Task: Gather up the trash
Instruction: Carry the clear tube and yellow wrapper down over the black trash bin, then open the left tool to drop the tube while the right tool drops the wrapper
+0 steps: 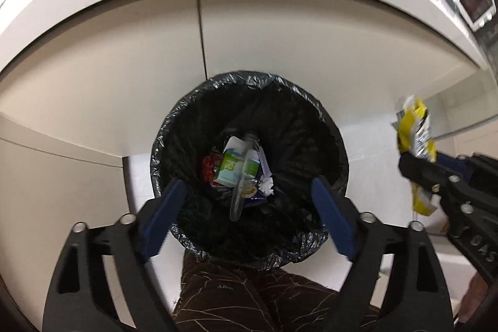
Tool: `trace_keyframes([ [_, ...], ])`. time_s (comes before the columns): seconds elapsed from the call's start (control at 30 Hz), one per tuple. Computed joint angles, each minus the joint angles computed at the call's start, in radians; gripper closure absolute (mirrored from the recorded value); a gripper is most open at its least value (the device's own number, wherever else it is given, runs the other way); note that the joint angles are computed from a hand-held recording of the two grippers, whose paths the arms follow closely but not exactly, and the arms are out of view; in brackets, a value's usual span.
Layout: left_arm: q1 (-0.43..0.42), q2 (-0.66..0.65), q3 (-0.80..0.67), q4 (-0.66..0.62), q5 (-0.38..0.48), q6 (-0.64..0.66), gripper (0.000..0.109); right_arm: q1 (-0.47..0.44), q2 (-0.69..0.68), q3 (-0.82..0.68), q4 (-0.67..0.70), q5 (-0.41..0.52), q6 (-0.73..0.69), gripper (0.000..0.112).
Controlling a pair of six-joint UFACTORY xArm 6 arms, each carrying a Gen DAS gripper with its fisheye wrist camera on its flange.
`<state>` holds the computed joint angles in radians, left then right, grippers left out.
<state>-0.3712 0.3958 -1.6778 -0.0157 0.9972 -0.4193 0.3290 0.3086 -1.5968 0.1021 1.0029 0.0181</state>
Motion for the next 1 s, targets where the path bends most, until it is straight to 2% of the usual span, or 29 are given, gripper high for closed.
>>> trace_keyframes([
  [0.07, 0.006, -0.012, 0.008, 0.016, -0.004, -0.019, 0.012, 0.005, 0.018, -0.018, 0.005, 0.002, -0.001, 0.097],
  [0.43, 0.060, -0.084, 0.090, 0.060, -0.023, -0.109, 0.012, 0.032, 0.107, -0.088, 0.018, 0.018, -0.036, 0.096],
  [0.6, 0.077, -0.113, 0.137, 0.057, -0.043, -0.110, 0.012, 0.044, 0.158, -0.145, 0.023, 0.044, -0.049, 0.096],
  [1.0, 0.099, -0.125, 0.179, 0.031, -0.048, -0.101, 0.012, 0.072, 0.232, -0.235, -0.003, 0.082, -0.041, 0.077],
])
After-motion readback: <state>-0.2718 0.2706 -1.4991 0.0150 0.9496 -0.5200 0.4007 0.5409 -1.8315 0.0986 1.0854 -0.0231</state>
